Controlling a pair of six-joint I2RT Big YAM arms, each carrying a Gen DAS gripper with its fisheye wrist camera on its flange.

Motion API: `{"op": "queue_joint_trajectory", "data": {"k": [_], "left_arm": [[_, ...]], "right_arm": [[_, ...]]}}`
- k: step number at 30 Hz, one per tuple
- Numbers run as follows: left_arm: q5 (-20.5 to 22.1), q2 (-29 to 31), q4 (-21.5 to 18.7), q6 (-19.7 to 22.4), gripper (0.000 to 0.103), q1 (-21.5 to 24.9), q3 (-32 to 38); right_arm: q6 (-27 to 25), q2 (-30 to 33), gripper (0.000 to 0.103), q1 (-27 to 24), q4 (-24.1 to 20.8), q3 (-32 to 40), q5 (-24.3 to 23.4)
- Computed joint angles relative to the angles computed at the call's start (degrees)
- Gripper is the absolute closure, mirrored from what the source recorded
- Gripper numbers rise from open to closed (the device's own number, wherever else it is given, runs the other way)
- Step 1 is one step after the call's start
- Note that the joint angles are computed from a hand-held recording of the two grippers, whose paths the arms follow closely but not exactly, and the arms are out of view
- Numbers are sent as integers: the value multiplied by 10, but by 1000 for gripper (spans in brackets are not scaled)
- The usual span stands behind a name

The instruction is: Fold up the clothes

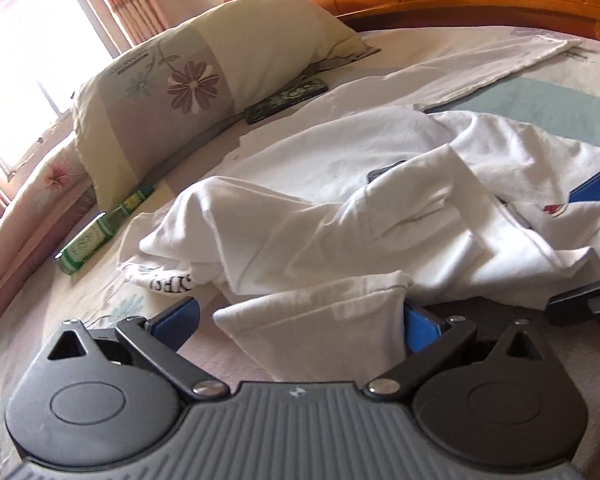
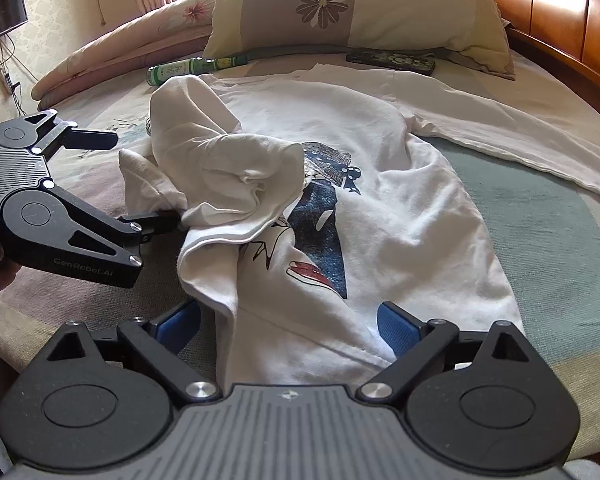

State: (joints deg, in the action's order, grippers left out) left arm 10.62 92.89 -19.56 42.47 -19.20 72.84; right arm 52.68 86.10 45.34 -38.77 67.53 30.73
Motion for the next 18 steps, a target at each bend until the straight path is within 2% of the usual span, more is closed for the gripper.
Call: {"op": "queue_joint_trajectory", "data": {"k": [4,8,10,14,18], "left_arm": [[-56,2,12,-20,1,26,6],[-92,7,-6,-8,1,60,21],[-94,5,-22,8,1,74,24],[-46,-13,-70,62,1,80,20],[-25,-33,-57,130,1,51,-15]], "right_arm": [[6,-11,5,-1,19,-9,1],[-11,-13,5,3,35,-4,2],[-25,-12,5,7,42,1,2],[-57,-10,0,16,52,17,14],[-69,-3,0,20,46,32,26]]}}
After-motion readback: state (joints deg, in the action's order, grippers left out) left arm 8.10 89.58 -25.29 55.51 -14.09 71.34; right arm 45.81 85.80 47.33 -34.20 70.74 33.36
